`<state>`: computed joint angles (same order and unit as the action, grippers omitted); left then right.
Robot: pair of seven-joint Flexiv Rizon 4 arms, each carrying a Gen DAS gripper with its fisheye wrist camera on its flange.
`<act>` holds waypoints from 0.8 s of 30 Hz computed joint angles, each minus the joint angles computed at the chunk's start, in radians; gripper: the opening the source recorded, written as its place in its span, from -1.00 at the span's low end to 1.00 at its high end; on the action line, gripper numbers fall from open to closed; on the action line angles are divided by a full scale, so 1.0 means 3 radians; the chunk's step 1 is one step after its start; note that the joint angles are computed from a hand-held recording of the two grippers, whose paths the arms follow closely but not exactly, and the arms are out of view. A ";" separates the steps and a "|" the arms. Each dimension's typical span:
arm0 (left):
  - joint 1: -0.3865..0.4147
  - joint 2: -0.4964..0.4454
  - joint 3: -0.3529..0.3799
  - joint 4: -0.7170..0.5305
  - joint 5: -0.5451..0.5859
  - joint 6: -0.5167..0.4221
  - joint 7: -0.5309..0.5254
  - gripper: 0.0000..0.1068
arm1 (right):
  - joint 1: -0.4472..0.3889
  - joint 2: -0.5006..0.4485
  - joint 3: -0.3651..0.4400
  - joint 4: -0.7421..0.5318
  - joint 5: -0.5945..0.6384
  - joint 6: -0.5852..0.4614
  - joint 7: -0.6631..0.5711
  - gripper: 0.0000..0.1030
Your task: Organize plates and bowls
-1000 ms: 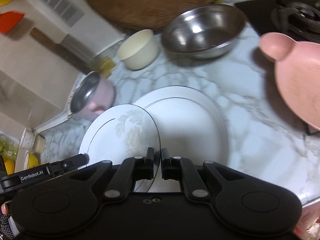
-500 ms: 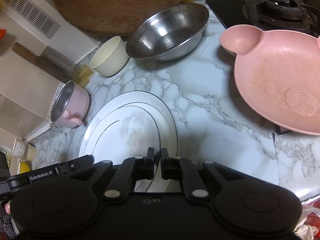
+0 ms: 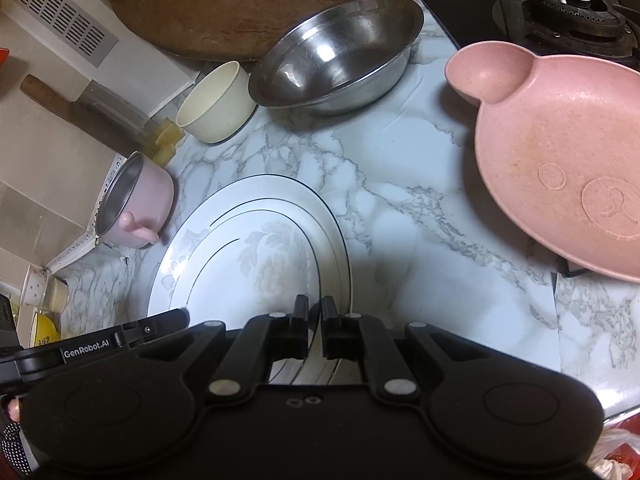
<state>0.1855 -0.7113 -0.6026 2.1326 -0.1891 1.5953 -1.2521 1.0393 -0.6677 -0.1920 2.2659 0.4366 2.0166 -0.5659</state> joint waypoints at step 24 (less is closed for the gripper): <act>-0.0208 0.0258 0.0215 -0.0024 -0.0439 -0.0282 0.0607 -0.76 | 0.0016 0.0004 -0.0119 -0.0021 -0.0187 -0.0178 -0.0050 -0.86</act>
<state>0.1231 -0.6339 -0.5382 2.1255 -0.3209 1.5108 -1.0699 1.0443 -0.6665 -0.2277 2.2595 0.3805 1.9633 -0.5809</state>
